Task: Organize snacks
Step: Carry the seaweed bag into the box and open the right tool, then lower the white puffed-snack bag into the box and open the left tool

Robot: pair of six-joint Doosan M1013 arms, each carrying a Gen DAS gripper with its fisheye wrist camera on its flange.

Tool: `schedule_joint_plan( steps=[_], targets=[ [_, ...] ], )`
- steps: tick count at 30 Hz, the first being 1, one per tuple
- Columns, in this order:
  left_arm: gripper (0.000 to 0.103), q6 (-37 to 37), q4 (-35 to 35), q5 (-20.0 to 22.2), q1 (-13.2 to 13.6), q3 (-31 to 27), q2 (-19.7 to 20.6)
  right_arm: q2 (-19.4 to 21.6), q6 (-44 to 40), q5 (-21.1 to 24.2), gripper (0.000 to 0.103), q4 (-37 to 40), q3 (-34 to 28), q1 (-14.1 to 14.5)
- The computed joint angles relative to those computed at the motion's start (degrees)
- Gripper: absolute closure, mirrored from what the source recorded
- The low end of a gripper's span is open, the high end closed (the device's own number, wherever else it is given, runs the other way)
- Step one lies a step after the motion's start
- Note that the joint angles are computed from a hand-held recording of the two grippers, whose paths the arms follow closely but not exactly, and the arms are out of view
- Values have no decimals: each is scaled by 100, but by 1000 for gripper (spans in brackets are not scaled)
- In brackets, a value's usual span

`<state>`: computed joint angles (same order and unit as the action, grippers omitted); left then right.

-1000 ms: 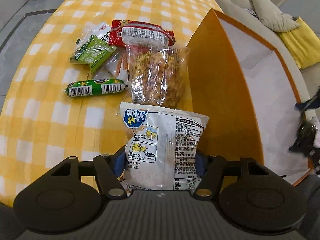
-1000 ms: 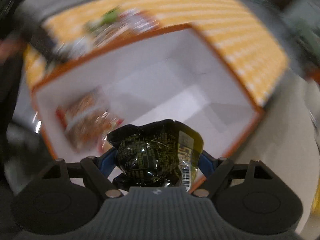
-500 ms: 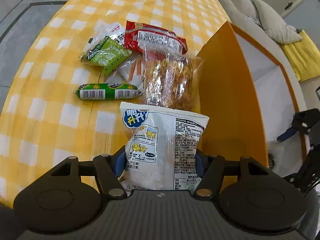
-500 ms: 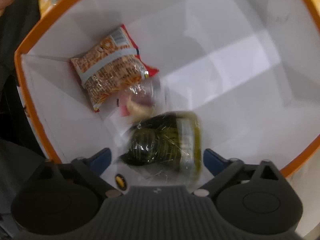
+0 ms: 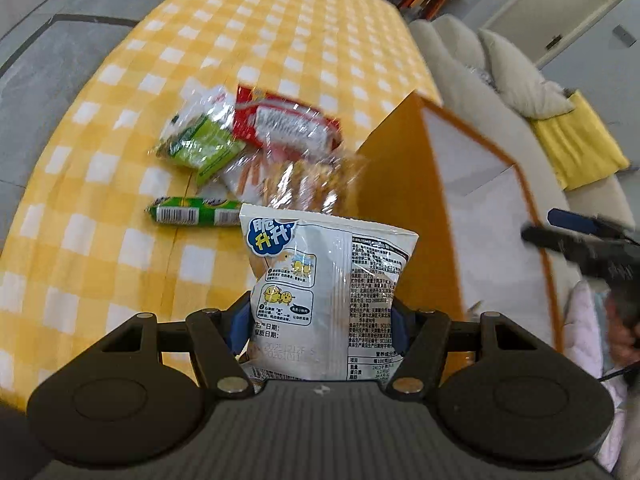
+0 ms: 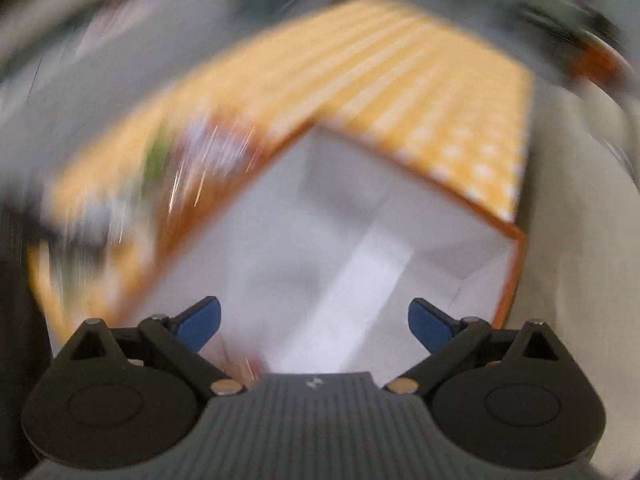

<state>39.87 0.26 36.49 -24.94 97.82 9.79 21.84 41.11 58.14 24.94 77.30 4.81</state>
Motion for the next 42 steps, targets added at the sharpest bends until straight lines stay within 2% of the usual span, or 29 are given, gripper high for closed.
schedule_joint_plan(
  steps=[3, 5, 7, 9, 10, 12, 14, 16, 18, 20, 23, 25, 29, 32, 36, 39, 40, 41, 42],
  targets=[
    [29, -300, 309, 16, -119, -92, -93, -456, 1153, -1721, 5, 77, 764, 1],
    [29, -460, 485, 66, -224, -254, -79, -635, 1960, -2342, 6, -133, 1063, -12],
    [29, -574, 630, 142, -358, -489, 4, -780, 1892, -2664, 6, 610, 1377, -179],
    [29, -560, 635, 252, -472, -778, 168, -810, 1123, -2398, 6, 1642, 1469, -424],
    [29, -522, 601, 335, -515, -945, 279, -811, 957, -2291, 6, 1779, 1470, -497],
    [28, -411, 621, 601, -599, -1356, 569, -834, 1216, -2253, 6, 1566, 1419, -595],
    [28, -397, 840, 1019, -707, -1771, 877, -862, 1259, -2206, 6, 1802, 1446, -749],
    [28, -962, 1426, 1527, -862, -2181, 1209, -842, 1257, -2130, 6, 1983, 1447, -896],
    [28, -1447, 1997, 2025, -1009, -2538, 1556, -805, 1867, -2137, 6, 1643, 1384, -989],
    [29, -1389, 2184, 2580, -1086, -2960, 1962, -751, 2219, -2015, 6, 1648, 1336, -1117],
    [28, -1374, 2266, 3406, -1117, -3441, 2432, -691, 2191, -1867, 6, 1979, 1279, -1249],
    [29, -1289, 2755, 3905, -1219, -3677, 2671, -678, 2120, -1840, 6, 2072, 1283, -1293],
    [24, -963, 2897, 4340, -1248, -3943, 2898, -597, 2049, -1776, 6, 2229, 1237, -1322],
    [18, -945, 3029, 4374, -1263, -3938, 2909, -520, 2127, -1681, 6, 2268, 1181, -1378],
    [15, -1091, 3127, 4467, -1296, -3860, 2801, -492, 2313, -1650, 6, 2253, 1177, -1431],
    [16, -1241, 2782, 3818, -1238, -3558, 2481, -509, 2387, -1651, 6, 2288, 1202, -1464],
    [28, -1301, 2717, 3507, -1218, -3423, 2362, -513, 2415, -1664, 6, 2292, 1209, -1463],
    [49, -1320, 2692, 3215, -1197, -3305, 2265, -513, 2436, -1665, 6, 2292, 1214, -1462],
    [61, -1156, 2629, 3107, -1167, -3309, 2253, -513, 2461, -1647, 6, 2261, 1212, -1457]
  ],
)
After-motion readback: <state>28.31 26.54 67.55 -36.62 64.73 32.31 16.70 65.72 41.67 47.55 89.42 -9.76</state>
